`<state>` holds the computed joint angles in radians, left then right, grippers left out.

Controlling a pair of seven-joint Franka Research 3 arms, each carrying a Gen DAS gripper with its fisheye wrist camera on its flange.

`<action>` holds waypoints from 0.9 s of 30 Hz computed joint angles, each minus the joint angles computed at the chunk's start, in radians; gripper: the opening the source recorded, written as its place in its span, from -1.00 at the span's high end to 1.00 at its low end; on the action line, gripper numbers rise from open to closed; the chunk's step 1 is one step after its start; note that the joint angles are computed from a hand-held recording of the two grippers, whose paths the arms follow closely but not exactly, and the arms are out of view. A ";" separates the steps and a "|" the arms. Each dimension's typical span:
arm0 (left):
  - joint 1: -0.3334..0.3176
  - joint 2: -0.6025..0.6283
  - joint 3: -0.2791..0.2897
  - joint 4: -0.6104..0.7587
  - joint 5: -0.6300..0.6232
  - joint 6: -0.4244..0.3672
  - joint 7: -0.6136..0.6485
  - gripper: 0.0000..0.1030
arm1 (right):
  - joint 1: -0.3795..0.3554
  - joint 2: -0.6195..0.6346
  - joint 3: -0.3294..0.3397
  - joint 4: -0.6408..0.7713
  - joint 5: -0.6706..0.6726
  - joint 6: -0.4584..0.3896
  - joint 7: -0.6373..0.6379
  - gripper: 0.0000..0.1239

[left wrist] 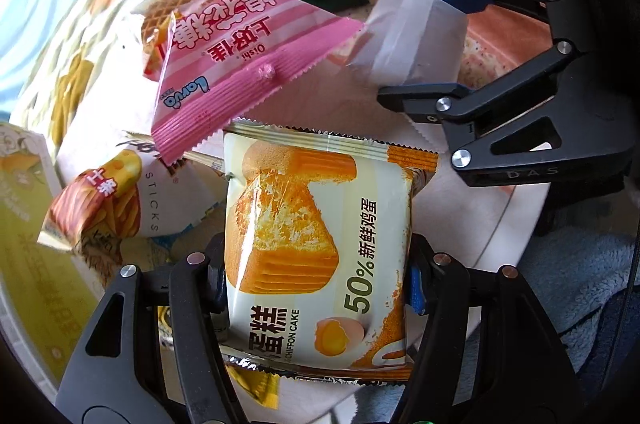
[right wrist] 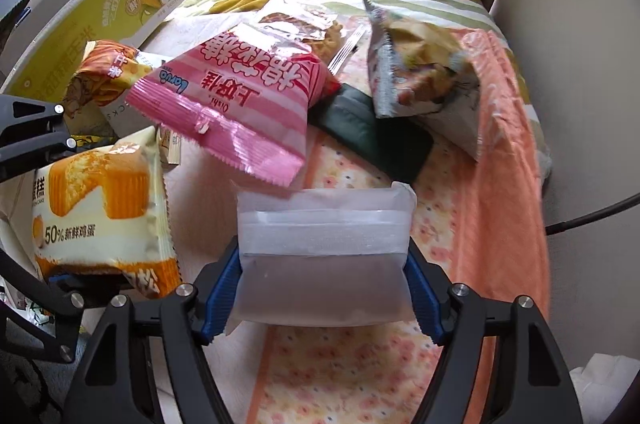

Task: Organize snacks
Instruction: 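Grasp the orange-white sponge cake pack with the left gripper while the right grasps the white pack, then carry both packs over the yellow box and open both grippers to drop them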

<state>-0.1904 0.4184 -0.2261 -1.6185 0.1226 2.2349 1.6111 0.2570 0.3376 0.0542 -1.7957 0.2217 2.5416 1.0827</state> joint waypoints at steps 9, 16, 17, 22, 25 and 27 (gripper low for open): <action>-0.031 -0.100 0.013 -0.100 0.061 0.067 -0.133 -0.16 | -0.033 -0.119 0.009 -0.098 0.065 0.035 -0.095 -0.13; -0.040 -0.189 0.028 -0.165 0.126 0.112 -0.297 -0.16 | -0.046 -0.169 0.015 -0.105 0.139 0.033 -0.191 -0.13; -0.045 -0.204 0.029 -0.168 0.143 0.110 -0.328 -0.16 | -0.046 -0.171 0.015 -0.096 0.149 0.029 -0.198 -0.13; -0.045 -0.271 0.039 -0.193 0.234 0.112 -0.447 -0.16 | -0.051 -0.175 0.023 -0.054 0.215 0.012 -0.276 -0.13; -0.034 -0.304 0.044 -0.203 0.269 0.101 -0.515 -0.16 | -0.043 -0.169 0.027 -0.026 0.223 0.016 -0.316 -0.13; -0.019 -0.338 0.050 -0.222 0.284 0.098 -0.558 -0.16 | -0.037 -0.162 0.033 0.002 0.234 0.009 -0.340 -0.13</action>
<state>-0.2097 0.0801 -0.1760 -1.8405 0.4065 2.3332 1.0531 0.2201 0.1759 0.0874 -1.7939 0.4561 2.5505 0.7429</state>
